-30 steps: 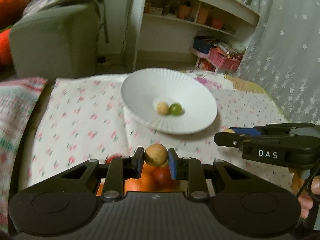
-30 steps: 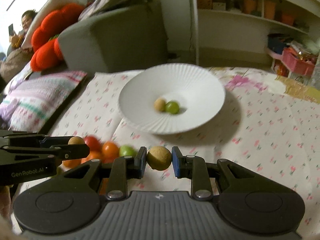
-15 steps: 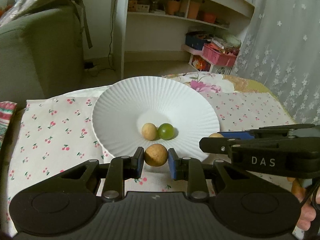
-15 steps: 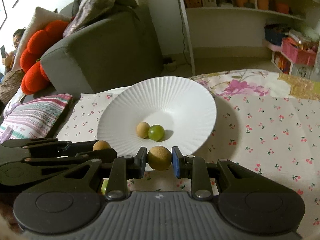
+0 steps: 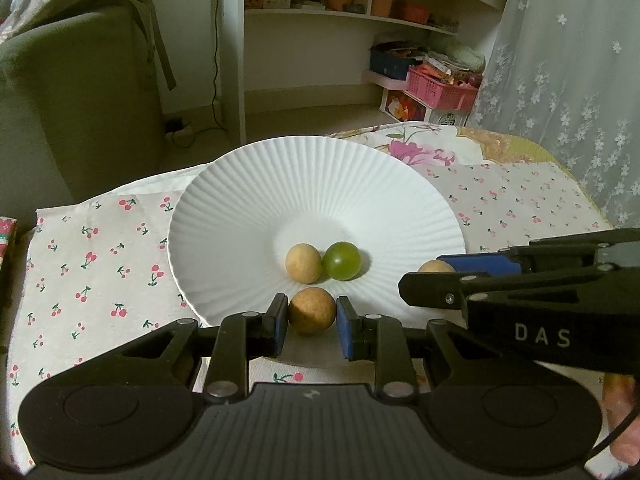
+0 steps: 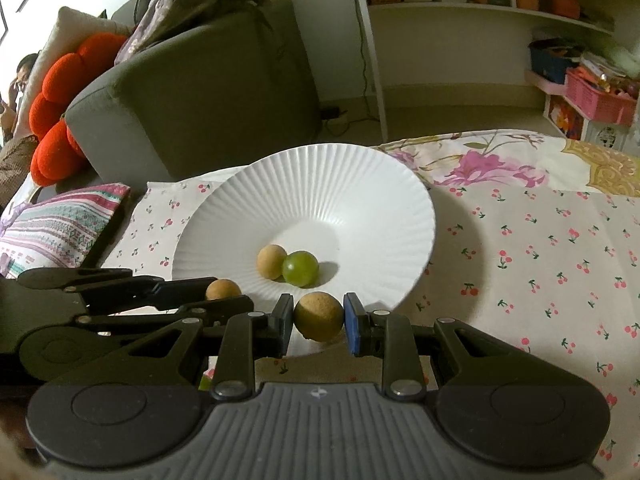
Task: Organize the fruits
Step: 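Carry both tan fruits in the grippers over the white plate, then open both grippers to drop the tan fruits into the plate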
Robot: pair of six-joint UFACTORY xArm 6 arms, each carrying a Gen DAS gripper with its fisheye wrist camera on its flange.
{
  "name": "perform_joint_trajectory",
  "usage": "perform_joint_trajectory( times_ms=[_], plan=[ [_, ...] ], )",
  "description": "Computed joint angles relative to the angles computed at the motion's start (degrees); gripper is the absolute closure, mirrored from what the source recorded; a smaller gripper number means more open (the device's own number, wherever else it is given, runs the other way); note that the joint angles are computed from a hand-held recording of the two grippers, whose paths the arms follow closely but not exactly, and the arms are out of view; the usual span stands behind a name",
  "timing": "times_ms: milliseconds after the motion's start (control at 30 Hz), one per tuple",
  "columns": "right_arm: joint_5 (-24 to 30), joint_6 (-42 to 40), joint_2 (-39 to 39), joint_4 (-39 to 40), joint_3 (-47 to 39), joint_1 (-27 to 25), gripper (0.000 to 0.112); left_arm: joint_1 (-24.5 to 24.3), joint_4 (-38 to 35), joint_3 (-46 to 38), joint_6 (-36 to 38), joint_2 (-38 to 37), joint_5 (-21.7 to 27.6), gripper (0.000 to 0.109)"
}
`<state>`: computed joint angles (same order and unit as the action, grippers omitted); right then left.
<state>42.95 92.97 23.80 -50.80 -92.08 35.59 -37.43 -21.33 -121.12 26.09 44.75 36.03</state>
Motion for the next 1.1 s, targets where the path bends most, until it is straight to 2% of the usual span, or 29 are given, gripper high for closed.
perform_joint_trajectory(
  times_ms=[400, 633, 800, 900, 1100],
  plan=[
    [0.37, -0.24, 0.39, 0.24, -0.61, 0.09, 0.087, 0.48, -3.13, -2.48, -2.80, 1.58, 1.16, 0.095],
    [1.14, 0.72, -0.07, -0.39, -0.39, 0.26, 0.086, 1.29, -4.46, -2.32, -5.88, 0.91, 1.72, 0.088],
    [1.30, 3.17, -1.23, -1.95, 0.53, 0.50, 0.086, 2.14, -5.66, 0.94, -5.94, -1.73, 0.73, 0.088],
    [2.36, 2.24, -0.97, -1.87, -0.25, 1.02, 0.084, 2.70, -6.55, 6.05, -4.19, -5.15, -1.84, 0.086],
    [5.79, -2.55, 1.03, -1.26, -3.88, 2.58, 0.065, 4.26, -7.51, 13.36, -3.35, -10.16, -3.38, 0.082]
  ],
)
